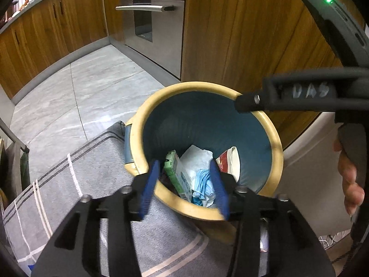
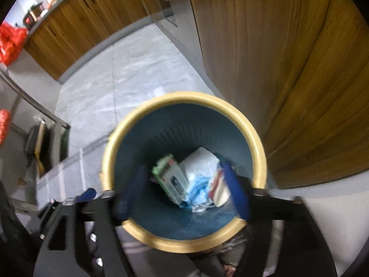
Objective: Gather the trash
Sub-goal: 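Open both grippers to drop the box and cup into the bin, then move both tools back over the remaining trash on the mat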
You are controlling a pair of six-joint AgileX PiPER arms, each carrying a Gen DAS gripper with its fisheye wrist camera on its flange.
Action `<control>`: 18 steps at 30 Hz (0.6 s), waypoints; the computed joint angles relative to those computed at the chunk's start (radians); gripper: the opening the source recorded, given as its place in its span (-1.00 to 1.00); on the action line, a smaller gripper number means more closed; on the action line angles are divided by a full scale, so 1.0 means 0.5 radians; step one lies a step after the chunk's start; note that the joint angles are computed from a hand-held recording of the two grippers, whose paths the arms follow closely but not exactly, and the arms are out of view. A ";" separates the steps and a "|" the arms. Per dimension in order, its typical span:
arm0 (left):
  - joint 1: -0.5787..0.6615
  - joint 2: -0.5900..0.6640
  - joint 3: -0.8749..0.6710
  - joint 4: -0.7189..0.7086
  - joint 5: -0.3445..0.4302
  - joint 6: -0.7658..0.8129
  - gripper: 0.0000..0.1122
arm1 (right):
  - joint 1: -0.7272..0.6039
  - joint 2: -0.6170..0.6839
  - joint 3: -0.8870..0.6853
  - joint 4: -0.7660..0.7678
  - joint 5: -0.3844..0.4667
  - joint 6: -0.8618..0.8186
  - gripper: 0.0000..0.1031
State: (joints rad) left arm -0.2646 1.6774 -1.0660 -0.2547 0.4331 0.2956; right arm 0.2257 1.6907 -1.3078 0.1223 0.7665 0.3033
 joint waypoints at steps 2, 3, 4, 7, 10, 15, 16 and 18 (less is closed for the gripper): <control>0.009 -0.048 0.036 0.028 -0.019 -0.040 0.35 | 0.009 -0.034 0.004 0.020 -0.033 0.005 0.76; 0.009 -0.086 0.067 0.084 -0.042 -0.100 0.49 | 0.029 -0.049 0.004 -0.008 -0.047 0.036 0.81; 0.011 -0.117 0.093 0.136 -0.061 -0.149 0.56 | 0.045 -0.058 0.003 -0.031 -0.055 0.060 0.82; 0.043 -0.217 0.154 0.248 -0.049 -0.236 0.62 | 0.093 -0.080 -0.011 -0.104 -0.071 0.149 0.84; 0.122 -0.326 0.212 0.247 -0.012 -0.224 0.67 | 0.137 -0.111 -0.020 -0.134 -0.094 0.217 0.85; 0.310 -0.487 0.211 0.253 0.158 -0.195 0.68 | 0.259 -0.149 -0.047 -0.185 -0.092 0.289 0.86; 0.358 -0.523 0.215 0.252 0.187 -0.177 0.69 | 0.298 -0.160 -0.048 -0.220 -0.094 0.315 0.86; 0.473 -0.600 0.212 0.225 0.265 -0.135 0.70 | 0.349 -0.178 -0.061 -0.275 -0.079 0.341 0.87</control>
